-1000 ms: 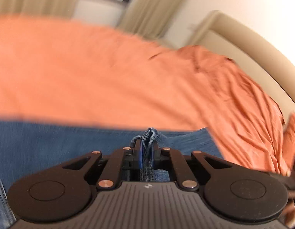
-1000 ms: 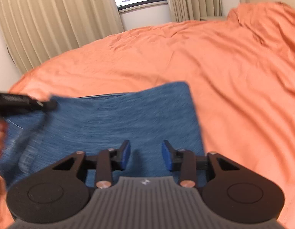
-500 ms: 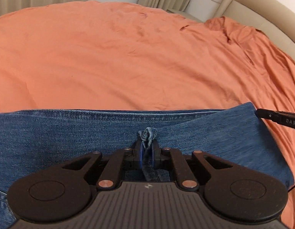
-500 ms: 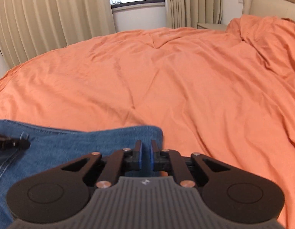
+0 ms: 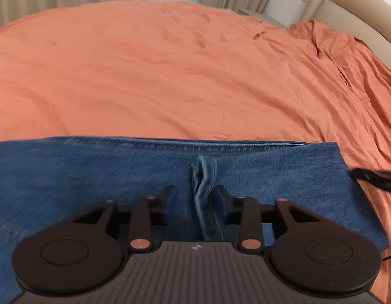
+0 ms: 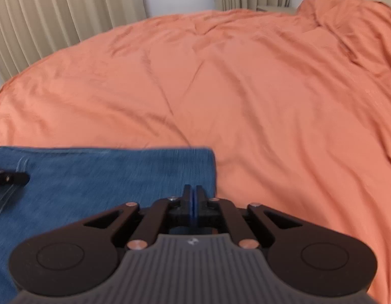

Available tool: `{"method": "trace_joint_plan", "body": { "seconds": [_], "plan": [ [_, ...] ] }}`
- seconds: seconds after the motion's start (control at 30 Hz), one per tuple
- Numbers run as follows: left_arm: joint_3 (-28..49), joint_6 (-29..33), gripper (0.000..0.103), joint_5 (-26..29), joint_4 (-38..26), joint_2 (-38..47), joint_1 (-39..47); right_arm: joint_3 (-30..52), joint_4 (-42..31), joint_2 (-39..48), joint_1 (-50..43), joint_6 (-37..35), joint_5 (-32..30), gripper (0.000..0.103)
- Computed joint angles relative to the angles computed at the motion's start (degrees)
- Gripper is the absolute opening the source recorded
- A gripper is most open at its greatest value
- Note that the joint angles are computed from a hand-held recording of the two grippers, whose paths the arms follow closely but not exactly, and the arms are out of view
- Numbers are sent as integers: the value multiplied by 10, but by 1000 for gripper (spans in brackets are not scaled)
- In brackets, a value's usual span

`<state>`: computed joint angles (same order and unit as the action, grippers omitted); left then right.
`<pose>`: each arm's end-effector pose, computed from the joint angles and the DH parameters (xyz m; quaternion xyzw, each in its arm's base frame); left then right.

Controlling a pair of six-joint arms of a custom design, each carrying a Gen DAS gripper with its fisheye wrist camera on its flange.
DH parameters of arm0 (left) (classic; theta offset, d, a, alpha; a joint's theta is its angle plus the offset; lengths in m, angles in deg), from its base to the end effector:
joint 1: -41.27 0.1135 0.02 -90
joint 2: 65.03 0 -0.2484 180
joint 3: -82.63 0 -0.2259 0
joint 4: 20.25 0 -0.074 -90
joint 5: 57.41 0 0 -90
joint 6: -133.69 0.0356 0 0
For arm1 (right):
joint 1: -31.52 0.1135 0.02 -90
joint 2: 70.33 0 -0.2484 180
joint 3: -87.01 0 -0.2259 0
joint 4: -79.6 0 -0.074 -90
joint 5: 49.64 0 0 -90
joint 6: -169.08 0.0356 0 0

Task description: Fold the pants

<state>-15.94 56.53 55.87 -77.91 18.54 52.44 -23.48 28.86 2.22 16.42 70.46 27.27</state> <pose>0.2692 0.0388 0.2597 0.0663 0.9448 -0.1375 0.2901 0.2293 -0.0535 0.2508 0.0180 0.9448 0.0426 0.3245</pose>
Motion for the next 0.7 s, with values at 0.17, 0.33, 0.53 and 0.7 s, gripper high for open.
{"method": "trace_joint_plan", "body": {
  "seconds": [0.17,0.33,0.53,0.7],
  "plan": [
    [-72,36,42,20,-42,-140,39,-75,-125,-232,-83,-32,-59,3],
    [-128,24,41,58,-87,-225,74,-134,-207,-382,-113,-60,-53,3],
    [-177,24,34,1,-62,-229,43,-207,-207,-402,-156,-94,-71,2],
    [-226,17,36,-53,-5,-247,-5,-241,-181,-393,-198,-136,-102,0]
  ]
}}
